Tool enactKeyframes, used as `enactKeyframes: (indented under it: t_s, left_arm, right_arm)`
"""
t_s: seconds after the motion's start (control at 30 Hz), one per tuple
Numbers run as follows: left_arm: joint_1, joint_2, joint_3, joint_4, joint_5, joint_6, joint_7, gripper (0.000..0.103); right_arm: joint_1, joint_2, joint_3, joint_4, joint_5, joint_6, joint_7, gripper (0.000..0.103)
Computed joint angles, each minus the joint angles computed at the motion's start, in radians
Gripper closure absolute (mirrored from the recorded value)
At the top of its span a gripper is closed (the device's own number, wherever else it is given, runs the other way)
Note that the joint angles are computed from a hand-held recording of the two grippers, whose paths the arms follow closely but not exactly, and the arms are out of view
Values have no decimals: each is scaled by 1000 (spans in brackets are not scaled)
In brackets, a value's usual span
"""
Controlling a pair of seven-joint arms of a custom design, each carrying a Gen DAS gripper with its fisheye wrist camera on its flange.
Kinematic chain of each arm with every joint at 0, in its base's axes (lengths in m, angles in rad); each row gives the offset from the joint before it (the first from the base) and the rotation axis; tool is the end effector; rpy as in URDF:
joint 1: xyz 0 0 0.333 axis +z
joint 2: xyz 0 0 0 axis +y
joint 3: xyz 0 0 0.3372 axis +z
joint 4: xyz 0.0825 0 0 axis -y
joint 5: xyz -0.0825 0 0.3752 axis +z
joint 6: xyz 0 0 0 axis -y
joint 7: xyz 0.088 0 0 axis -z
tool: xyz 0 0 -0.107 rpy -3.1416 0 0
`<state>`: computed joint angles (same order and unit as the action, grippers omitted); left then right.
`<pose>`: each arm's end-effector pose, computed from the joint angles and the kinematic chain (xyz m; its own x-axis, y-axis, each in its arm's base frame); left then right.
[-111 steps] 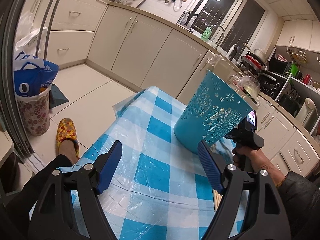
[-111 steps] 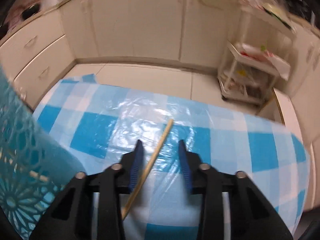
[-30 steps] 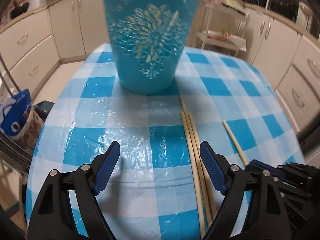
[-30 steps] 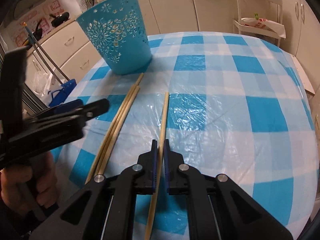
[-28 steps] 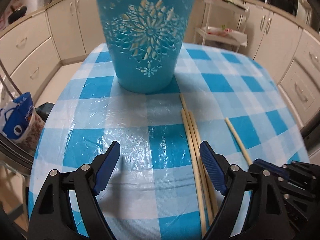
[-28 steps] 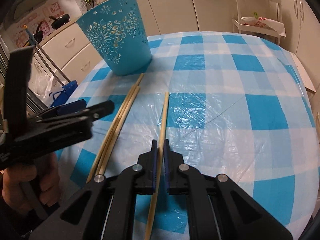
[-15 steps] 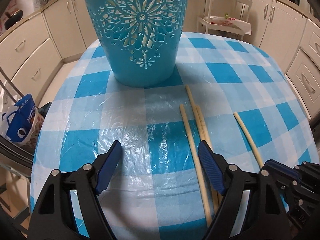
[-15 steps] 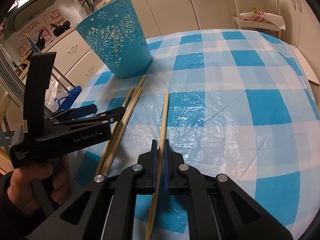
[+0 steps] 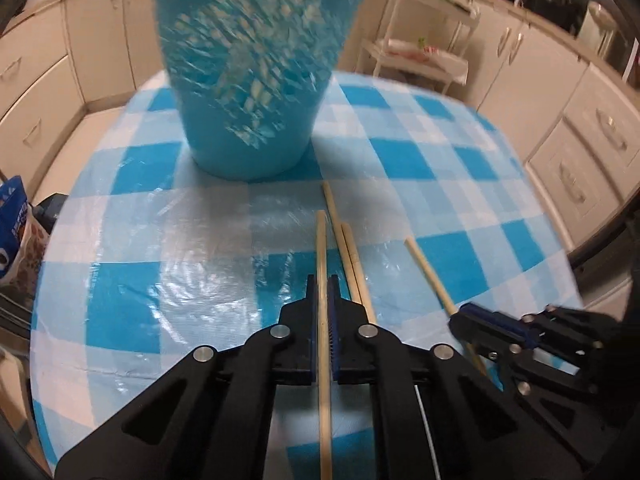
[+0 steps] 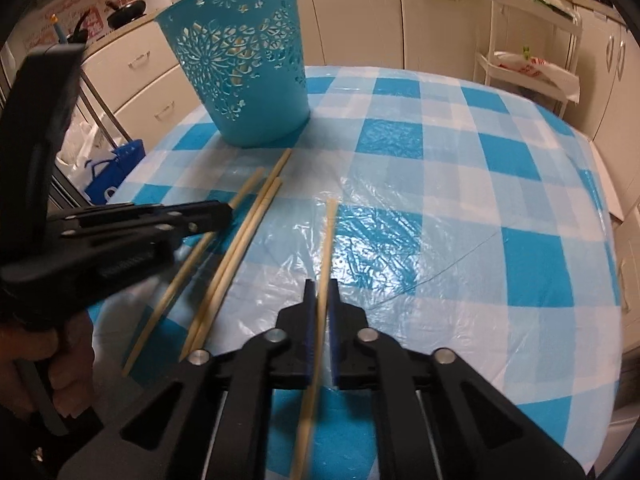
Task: Organize utensils
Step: 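Grasp a single chopstick with the left tool and lift it, then move the left tool's chopstick over the teal cup and release it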
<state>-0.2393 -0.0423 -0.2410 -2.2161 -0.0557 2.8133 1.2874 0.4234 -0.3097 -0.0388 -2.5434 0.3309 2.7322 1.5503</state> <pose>0.4960 -0.2570 0.4945 -0.2110 -0.9567 0.2007 -0.8251 0.0642 -0.5614 0.4216 0.1566 0.4596 0.1884 -0.9475 -0.2582 -0.8959 -0.0581 -0.4405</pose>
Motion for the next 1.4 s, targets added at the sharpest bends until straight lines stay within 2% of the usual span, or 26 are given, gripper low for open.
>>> enactKeyframes:
  t_s: [0.1, 0.27, 0.33, 0.37, 0.47, 0.5, 0.63, 0.67, 0.77, 0.83, 0.9, 1.07, 1.23, 1.4]
  left_arm:
    - [-5, -67, 5, -76, -71, 124, 49, 99]
    - [-82, -180, 60, -176, -242, 385, 198, 98]
    - [-53, -209, 33, -181, -243, 462, 200, 98]
    - [-58, -216, 42, -175, -246, 486, 207, 98]
    - [-42, -231, 41, -159, -248, 550, 213, 98]
    - [-19, -226, 27, -142, -250, 572, 218, 98]
    - [-25, -182, 62, -57, -236, 618, 222, 98]
    - [-6, -166, 47, -32, -240, 636, 230, 98]
    - [118, -99, -97, 63, -370, 696, 359, 98]
    - [151, -41, -157, 146, -495, 726, 495, 98]
    - [142, 22, -182, 232, -618, 758, 635, 98]
    - [49, 150, -126, 398, -756, 837, 802, 98]
    - [-40, 259, -43, 513, -810, 857, 870, 98]
    - [-111, 309, 25, 531, -843, 881, 905, 98]
  right_arm:
    - [55, -10, -54, -15, 144, 42, -54, 97]
    - [155, -17, -126, -26, 405, 171, -159, 97]
    - [187, -7, -150, -22, 499, 209, -199, 97]
    - [205, -2, -164, -20, 550, 217, -226, 97]
    - [183, 17, -153, -17, 612, 194, -241, 97]
    - [175, 14, -148, -16, 633, 190, -254, 97]
    - [128, 19, -103, -11, 651, 180, -269, 97]
    - [120, 21, -94, -11, 652, 183, -274, 97]
    - [99, 29, -71, -7, 640, 174, -272, 97]
    - [90, 31, -64, -6, 638, 168, -274, 97]
    - [83, 33, -56, -5, 636, 163, -275, 97]
    - [71, 37, -41, -3, 620, 158, -273, 97]
    - [66, 38, -40, -4, 611, 154, -261, 97]
    - [64, 40, -39, -3, 612, 149, -257, 97]
